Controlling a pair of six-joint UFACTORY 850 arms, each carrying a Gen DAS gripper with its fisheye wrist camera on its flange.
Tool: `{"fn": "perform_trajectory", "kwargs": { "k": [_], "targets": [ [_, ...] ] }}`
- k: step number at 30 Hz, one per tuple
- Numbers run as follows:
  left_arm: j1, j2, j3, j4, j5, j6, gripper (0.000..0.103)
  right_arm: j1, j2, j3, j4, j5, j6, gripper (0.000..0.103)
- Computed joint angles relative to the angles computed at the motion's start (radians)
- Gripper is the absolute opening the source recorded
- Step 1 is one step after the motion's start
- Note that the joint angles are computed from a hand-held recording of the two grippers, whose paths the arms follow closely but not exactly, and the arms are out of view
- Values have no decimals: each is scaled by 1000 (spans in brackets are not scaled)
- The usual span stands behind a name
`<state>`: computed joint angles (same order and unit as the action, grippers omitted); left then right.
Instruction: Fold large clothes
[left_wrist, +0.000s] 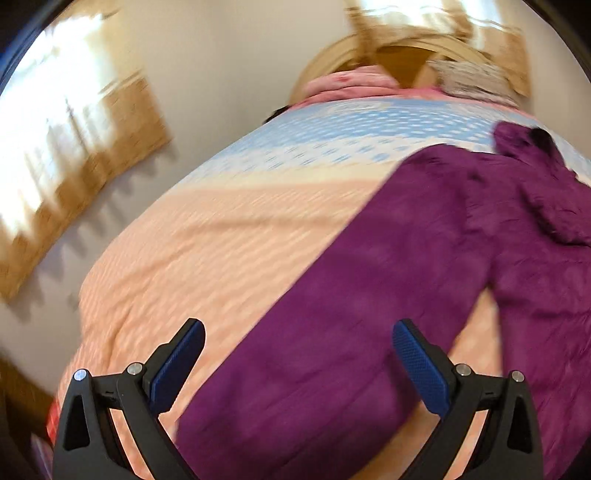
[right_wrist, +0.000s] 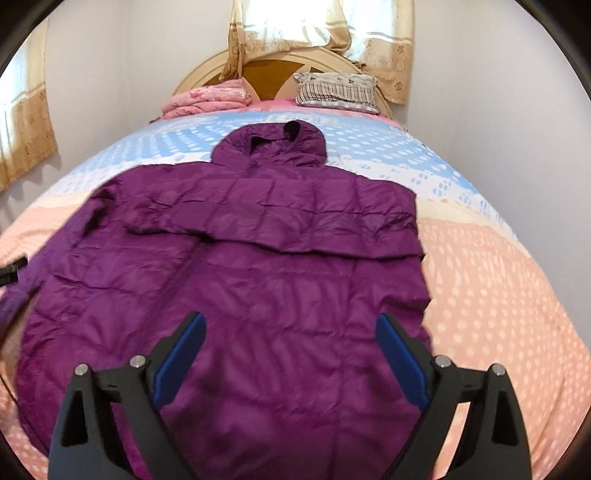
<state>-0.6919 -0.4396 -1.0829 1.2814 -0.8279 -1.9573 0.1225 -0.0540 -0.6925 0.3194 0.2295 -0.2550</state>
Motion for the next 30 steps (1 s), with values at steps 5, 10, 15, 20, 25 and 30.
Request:
{"fn": "perform_trajectory", "kwargs": {
  "k": [5,10,15,20,25,30],
  "targets": [
    [1,103,163,-4,75,-120,102,50,33,32,-19,11,30,95],
    [-2,105,195,4,145,-163,102,95,48,41,21,19,-6,95],
    [10,121,235,164,233,-304,38,105,61,47,45,31,-31,96],
    [35,148,224,106,165,-226,13,79,70,62,12,37,37,96],
    [64,179,188,100,99,-158,12,43,72,71,-81,41,146,96],
    [55,165,57,163,24,-83,12,9,70,68,-113,44,170,96]
  ]
}}
